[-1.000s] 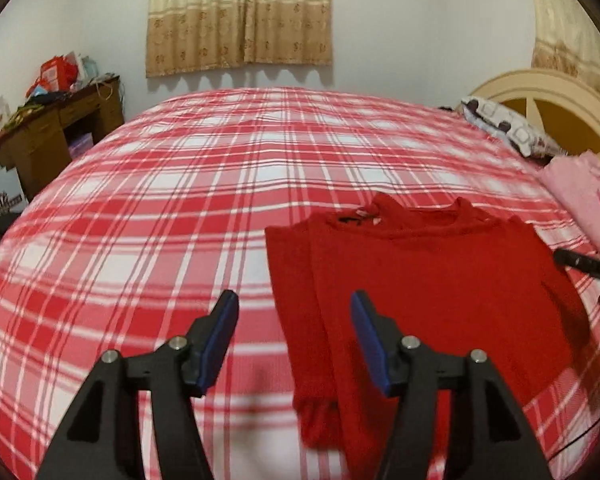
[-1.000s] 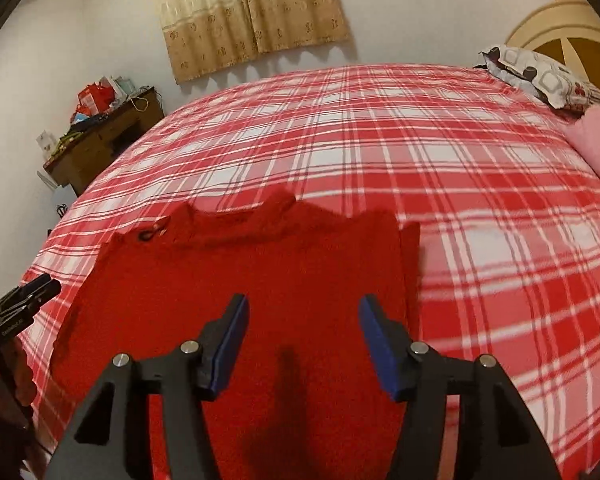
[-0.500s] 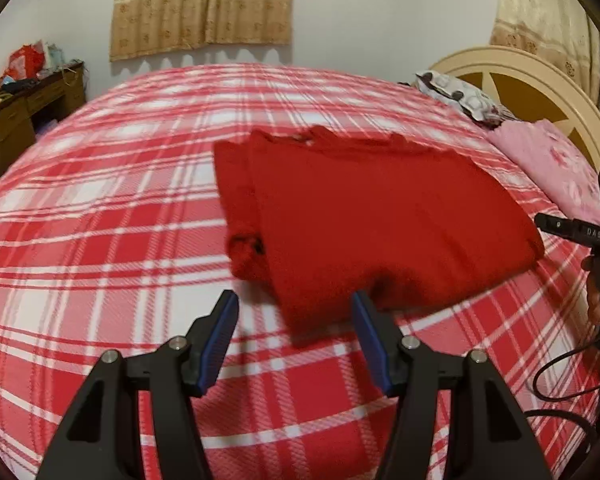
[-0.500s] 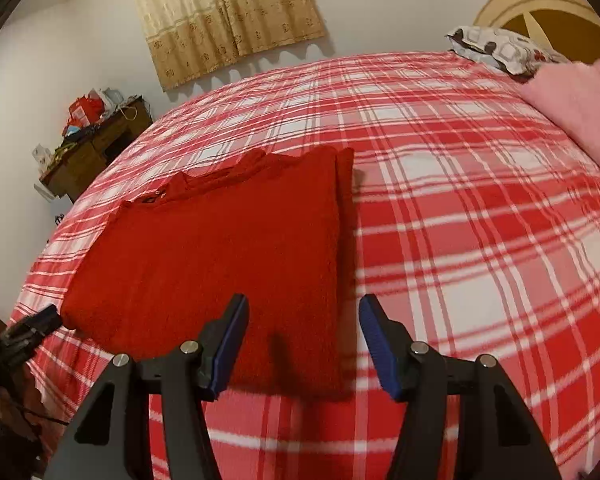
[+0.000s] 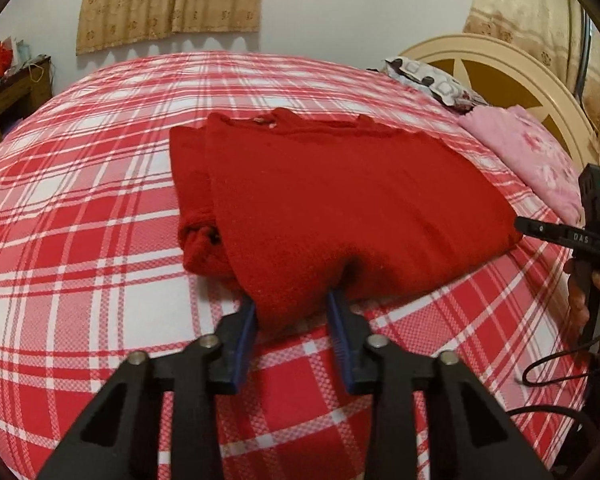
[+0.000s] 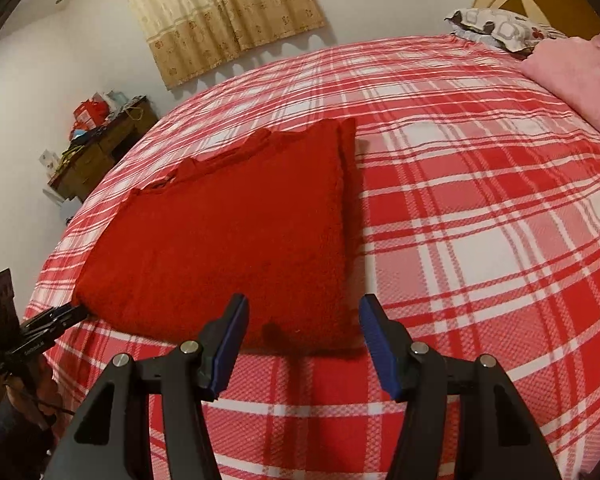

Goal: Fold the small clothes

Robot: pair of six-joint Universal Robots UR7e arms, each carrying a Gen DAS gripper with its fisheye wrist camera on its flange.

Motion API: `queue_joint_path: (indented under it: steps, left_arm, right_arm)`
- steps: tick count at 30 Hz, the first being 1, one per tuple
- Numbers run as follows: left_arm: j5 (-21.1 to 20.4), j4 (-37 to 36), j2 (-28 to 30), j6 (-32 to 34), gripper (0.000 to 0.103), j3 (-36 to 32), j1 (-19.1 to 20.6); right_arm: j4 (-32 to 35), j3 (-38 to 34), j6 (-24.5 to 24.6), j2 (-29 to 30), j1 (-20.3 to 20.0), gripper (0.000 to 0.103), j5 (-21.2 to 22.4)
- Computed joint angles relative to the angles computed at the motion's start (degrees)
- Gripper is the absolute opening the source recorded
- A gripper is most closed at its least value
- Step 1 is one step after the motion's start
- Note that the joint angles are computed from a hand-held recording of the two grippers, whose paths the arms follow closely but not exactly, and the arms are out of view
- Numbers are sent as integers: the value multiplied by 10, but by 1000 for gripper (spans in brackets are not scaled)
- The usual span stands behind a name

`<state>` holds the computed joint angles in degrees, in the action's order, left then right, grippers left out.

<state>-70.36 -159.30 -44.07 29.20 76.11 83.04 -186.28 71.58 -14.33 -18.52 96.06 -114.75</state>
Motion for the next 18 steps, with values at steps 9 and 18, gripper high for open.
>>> queue_joint_path:
  steps: [9,18]
  left_arm:
    - [22,120,-4,31,11,-52,1]
    - [45,161,-17,30,9,-52,9]
  right_arm:
    - [-31,2,-43,2,13,5,-35]
    - [20,3,-20,1,6,5,-59]
